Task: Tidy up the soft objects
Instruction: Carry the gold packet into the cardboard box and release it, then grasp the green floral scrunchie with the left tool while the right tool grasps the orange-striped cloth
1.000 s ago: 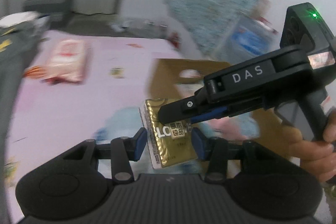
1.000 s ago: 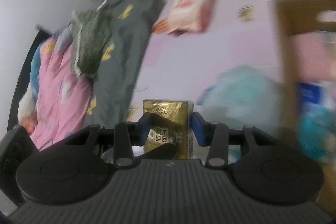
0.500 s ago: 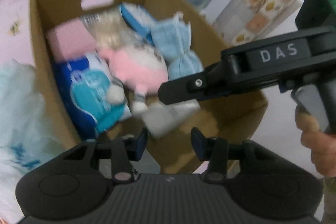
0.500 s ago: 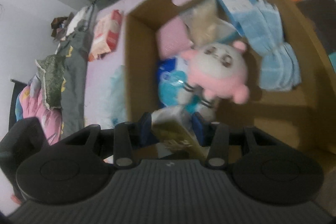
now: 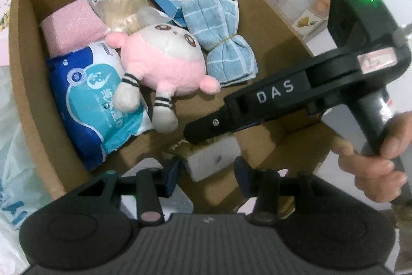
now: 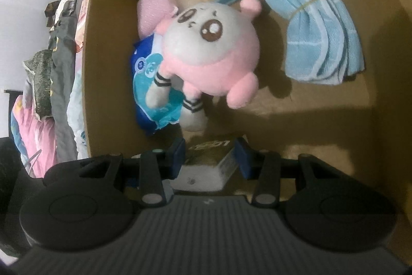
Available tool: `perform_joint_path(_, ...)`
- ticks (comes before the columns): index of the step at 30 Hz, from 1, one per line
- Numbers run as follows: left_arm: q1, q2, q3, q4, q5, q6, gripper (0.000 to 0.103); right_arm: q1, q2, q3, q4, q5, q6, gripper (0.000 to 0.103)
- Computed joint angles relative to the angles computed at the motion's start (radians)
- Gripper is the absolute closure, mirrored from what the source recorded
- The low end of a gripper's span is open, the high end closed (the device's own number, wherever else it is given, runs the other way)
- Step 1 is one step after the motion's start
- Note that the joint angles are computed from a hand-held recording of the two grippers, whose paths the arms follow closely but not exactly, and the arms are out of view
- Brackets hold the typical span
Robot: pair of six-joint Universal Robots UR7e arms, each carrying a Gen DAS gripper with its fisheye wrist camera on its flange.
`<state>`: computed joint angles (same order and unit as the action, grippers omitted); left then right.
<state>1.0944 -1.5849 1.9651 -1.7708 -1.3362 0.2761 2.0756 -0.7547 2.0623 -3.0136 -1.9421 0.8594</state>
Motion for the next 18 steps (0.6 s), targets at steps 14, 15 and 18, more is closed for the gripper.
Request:
perform_joint_path(14, 0.005, -0.086, -0.061, -0.045, -0.02, 0.082, 0.055, 0.017, 0.001, -0.006, -0.049, -0.034, -0.013, 0.061)
perform_joint_path(15, 0.007, -0.095, -0.062, -0.05, -0.017, 0.091, 0.055, 0.021, 0.001, -0.008, -0.046, -0.033, -0.013, 0.061)
perform_joint_path(18, 0.024, -0.119, -0.077, -0.053, -0.017, 0.12, 0.054, 0.03, -0.005, -0.004, -0.044, -0.029, -0.001, 0.061)
